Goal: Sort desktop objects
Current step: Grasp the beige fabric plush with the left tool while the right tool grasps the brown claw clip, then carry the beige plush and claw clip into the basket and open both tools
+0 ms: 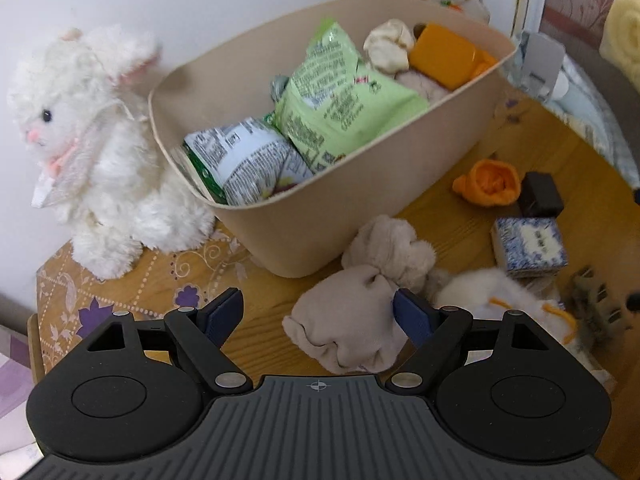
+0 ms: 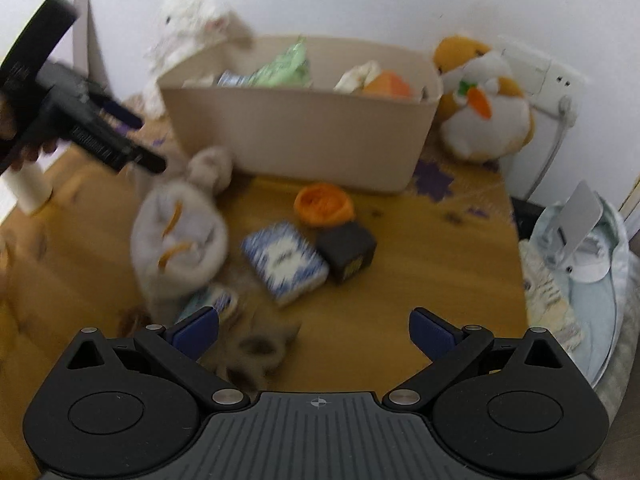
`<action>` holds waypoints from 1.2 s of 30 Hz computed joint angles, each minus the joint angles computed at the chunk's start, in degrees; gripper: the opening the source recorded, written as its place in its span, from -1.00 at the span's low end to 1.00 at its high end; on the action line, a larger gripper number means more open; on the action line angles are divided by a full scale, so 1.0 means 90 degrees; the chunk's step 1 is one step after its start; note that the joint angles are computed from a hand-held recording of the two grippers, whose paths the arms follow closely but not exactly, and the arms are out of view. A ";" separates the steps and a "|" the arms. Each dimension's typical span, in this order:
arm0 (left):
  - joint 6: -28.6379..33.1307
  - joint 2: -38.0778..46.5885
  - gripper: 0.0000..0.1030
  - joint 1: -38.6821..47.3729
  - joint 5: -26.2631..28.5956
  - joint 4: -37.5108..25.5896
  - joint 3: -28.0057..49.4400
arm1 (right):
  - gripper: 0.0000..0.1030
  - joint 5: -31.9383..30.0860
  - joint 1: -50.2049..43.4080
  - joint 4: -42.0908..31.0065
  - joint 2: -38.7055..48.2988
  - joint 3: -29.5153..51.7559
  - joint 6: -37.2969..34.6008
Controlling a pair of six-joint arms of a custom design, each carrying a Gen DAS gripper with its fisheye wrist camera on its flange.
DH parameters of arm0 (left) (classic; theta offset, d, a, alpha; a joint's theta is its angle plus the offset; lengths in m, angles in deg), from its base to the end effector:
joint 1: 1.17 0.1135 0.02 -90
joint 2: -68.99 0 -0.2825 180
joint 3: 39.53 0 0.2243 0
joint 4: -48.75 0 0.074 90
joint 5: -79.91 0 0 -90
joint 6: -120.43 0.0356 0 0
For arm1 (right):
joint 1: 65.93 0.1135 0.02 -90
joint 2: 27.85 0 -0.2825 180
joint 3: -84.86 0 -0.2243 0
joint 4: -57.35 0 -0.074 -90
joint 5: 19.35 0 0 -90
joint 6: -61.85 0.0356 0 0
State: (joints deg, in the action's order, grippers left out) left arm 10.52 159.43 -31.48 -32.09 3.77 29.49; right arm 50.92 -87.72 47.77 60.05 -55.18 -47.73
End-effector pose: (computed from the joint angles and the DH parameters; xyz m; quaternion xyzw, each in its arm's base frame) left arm 0.2431 -0.1267 0.2160 0.0482 0.9605 0.0839 0.2610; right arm 0.2066 -0.0696 0.1386 -0.0297 0.9467 0.0566 0.3159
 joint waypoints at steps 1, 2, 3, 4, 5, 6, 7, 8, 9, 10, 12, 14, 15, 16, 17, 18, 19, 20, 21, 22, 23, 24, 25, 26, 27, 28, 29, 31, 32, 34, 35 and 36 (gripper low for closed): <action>0.0009 0.0076 0.62 0.0006 0.0016 0.0062 0.0002 | 1.00 0.0020 0.0054 0.0010 0.0020 -0.0048 0.0004; 0.0037 0.0141 0.62 0.0006 0.0031 0.0130 -0.0005 | 1.00 0.0024 0.0103 0.0017 0.0047 -0.0092 0.0002; 0.0051 0.0210 0.62 -0.0010 0.0006 0.0166 0.0003 | 0.98 0.0045 0.0161 0.0011 0.0076 -0.0120 0.0004; 0.0089 0.0284 0.63 -0.0037 -0.0047 0.0204 0.0003 | 0.96 0.0089 0.0241 0.0017 0.0117 -0.0148 0.0009; 0.0129 0.0366 0.63 -0.0049 -0.0081 0.0250 0.0012 | 0.95 0.0121 0.0302 0.0036 0.0175 -0.0154 0.0027; 0.0176 0.0438 0.63 -0.0045 -0.0088 0.0305 0.0009 | 0.93 0.0125 0.0357 0.0074 0.0231 -0.0183 0.0083; 0.0183 0.0498 0.63 -0.0033 -0.0068 0.0330 0.0028 | 0.91 0.0120 0.0409 0.0114 0.0269 -0.0218 0.0180; 0.0172 0.0555 0.62 -0.0009 -0.0027 0.0356 0.0040 | 0.90 0.0149 0.0487 0.0128 0.0315 -0.0224 0.0298; 0.0150 0.0609 0.63 0.0025 0.0030 0.0387 0.0052 | 0.88 0.0192 0.0566 0.0157 0.0358 -0.0231 0.0413; 0.0132 0.0671 0.63 0.0060 0.0081 0.0408 0.0074 | 0.86 0.0234 0.0647 0.0218 0.0407 -0.0243 0.0538; 0.0092 0.0800 0.62 0.0094 0.0146 0.0402 0.0133 | 0.82 0.0321 0.0802 0.0353 0.0532 -0.0247 0.0784; 0.0091 0.0932 0.62 0.0129 0.0232 0.0407 0.0186 | 0.76 0.0438 0.0962 0.0452 0.0673 -0.0222 0.1039; 0.0094 0.0971 0.62 0.0140 0.0266 0.0441 0.0188 | 0.71 0.0486 0.1019 0.0469 0.0744 -0.0190 0.1133; 0.0083 0.0990 0.61 0.0138 0.0264 0.0478 0.0182 | 0.66 0.0535 0.1072 0.0464 0.0822 -0.0145 0.1233; 0.0076 0.1011 0.56 0.0137 0.0265 0.0501 0.0182 | 0.63 0.0594 0.1119 0.0441 0.0889 -0.0100 0.1322; 0.0098 0.1026 0.48 0.0156 0.0336 0.0523 0.0180 | 0.54 0.0613 0.1141 0.0420 0.0939 -0.0068 0.1365; 0.0134 0.1037 0.28 0.0196 0.0473 0.0519 0.0189 | 0.41 0.0643 0.1164 0.0441 0.0971 -0.0063 0.1501; 0.0146 0.1045 0.24 0.0225 0.0578 0.0495 0.0204 | 0.35 0.0529 0.1122 0.0397 0.1007 -0.0037 0.1495; 0.0112 0.1020 0.23 0.0223 0.0574 0.0506 0.0191 | 0.23 0.0459 0.1100 0.0364 0.1004 -0.0031 0.1487; 0.0114 0.0986 0.14 0.0237 0.0631 0.0504 0.0180 | 0.03 0.0459 0.1102 0.0393 0.0973 -0.0057 0.1472; 0.0123 0.0947 0.05 0.0270 0.0717 0.0488 0.0175 | -0.06 0.0458 0.1117 0.0402 0.0948 -0.0073 0.1450; 0.0116 0.0915 0.03 0.0293 0.0767 0.0449 0.0181 | -0.06 0.0477 0.1132 0.0401 0.0962 -0.0056 0.1450; 0.0091 0.0869 -0.01 0.0283 0.0776 0.0429 0.0149 | -0.06 0.0474 0.1132 0.0378 0.0956 -0.0050 0.1451; 0.0096 0.0827 -0.05 0.0289 0.0787 0.0410 0.0129 | -0.06 0.0446 0.1090 0.0366 0.0992 -0.0019 0.1425; 0.0097 0.0776 -0.07 0.0296 0.0786 0.0380 0.0105 | -0.06 0.0440 0.1083 0.0352 0.0983 -0.0019 0.1437; 0.0090 0.0696 -0.10 0.0308 0.0790 0.0362 0.0047 | -0.06 0.0440 0.1072 0.0332 0.0944 -0.0040 0.1444; 0.0062 0.0625 -0.12 0.0313 0.0808 0.0334 0.0008 | -0.06 0.0430 0.1039 0.0361 0.0962 -0.0050 0.1426; -0.0033 0.0433 -0.15 0.0312 0.0847 0.0307 -0.0162 | -0.06 0.0389 0.0965 0.0343 0.0869 -0.0116 0.1398; -0.0081 0.0343 -0.17 0.0311 0.0853 0.0273 -0.0219 | -0.06 0.0368 0.0918 0.0336 0.0826 -0.0141 0.1381; -0.0253 0.0199 -0.19 0.0298 0.0875 0.0185 -0.0291 | -0.06 0.0320 0.0808 0.0297 0.0682 -0.0201 0.1373; -0.0323 0.0114 -0.20 0.0299 0.0895 0.0148 -0.0335 | -0.06 0.0271 0.0727 0.0248 0.0604 -0.0217 0.1341; -0.0393 -0.0008 -0.20 0.0285 0.0899 0.0102 -0.0398 | -0.06 0.0237 0.0652 0.0188 0.0519 -0.0224 0.1310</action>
